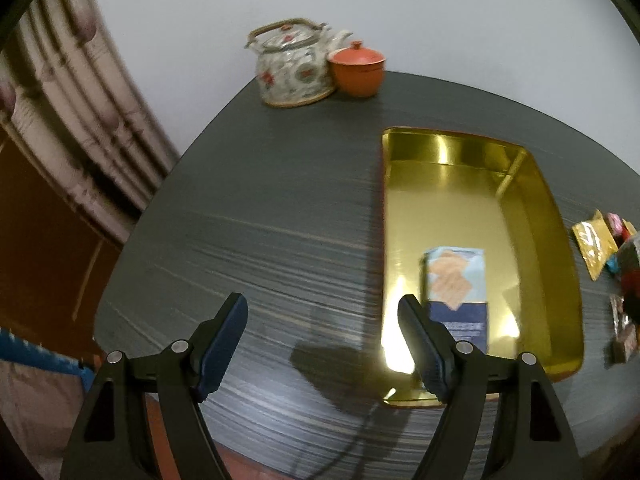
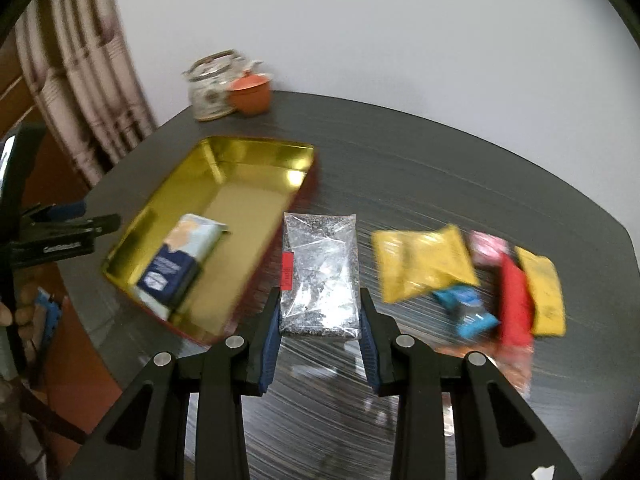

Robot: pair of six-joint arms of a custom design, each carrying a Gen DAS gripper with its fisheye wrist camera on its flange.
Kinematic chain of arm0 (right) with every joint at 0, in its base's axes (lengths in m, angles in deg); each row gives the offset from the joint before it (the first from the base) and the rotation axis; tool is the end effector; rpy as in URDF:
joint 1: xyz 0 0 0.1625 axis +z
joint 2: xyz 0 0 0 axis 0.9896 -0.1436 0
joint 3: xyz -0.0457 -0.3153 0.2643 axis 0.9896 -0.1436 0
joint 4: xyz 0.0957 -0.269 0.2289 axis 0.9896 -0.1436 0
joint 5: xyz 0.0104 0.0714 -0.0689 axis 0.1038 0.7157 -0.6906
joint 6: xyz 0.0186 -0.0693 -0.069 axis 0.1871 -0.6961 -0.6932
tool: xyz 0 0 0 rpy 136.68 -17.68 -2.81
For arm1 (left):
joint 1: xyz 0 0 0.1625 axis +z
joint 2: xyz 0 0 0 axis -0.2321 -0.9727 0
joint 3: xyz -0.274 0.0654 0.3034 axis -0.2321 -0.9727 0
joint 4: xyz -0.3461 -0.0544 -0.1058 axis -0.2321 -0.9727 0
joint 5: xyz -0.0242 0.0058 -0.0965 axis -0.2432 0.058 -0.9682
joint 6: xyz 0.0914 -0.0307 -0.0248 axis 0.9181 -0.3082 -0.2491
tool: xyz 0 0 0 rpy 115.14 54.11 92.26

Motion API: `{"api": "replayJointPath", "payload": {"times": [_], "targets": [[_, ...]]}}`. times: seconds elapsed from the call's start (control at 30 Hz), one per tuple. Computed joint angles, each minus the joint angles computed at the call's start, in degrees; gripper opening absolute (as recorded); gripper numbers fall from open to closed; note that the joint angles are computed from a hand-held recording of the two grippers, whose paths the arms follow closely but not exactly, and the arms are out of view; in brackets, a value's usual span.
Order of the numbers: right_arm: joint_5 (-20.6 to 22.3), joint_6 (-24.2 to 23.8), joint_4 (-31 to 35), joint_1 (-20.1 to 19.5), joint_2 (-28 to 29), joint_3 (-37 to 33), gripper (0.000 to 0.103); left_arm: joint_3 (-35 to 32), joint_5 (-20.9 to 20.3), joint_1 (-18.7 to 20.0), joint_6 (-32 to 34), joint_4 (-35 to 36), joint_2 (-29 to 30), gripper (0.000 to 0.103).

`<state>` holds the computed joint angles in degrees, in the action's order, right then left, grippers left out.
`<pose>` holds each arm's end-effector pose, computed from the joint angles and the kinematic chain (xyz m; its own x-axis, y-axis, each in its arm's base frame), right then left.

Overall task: Organize snacks
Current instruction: 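Carry the tea bag into the tin tray and open the right gripper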

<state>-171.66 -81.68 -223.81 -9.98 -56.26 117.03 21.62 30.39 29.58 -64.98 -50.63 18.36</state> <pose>-0.0162 -0.4301 0.4225 -0.5310 -0.7068 0.4673 -0.8014 0.5981 -0.0062 -0.4387 -0.3258 -0.0522 -0.4916 -0.5730 -0.6557 0.0313 0.7409 -0.6709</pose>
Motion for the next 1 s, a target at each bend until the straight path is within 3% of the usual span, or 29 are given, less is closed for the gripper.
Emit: {"api": "replayJointPath", "payload": {"times": [0.4, 0.73, 1.0], "targets": [[-6.66, -0.06, -9.4, 6.81, 3.8, 9.23, 0.032, 3.07, -1.79, 0.49, -2.86, -2.37, -1.7, 0.078], [-10.46, -0.67, -17.55, 7.87, 7.86, 12.97, 0.032, 4.21, -1.96, 0.72, -3.99, -3.57, -2.35, 0.078], [-11.24, -0.98, -19.99, 8.2, 9.32, 13.94, 0.032, 4.52, -2.05, 0.78, -4.4, -3.68, -2.54, 0.078]]}}
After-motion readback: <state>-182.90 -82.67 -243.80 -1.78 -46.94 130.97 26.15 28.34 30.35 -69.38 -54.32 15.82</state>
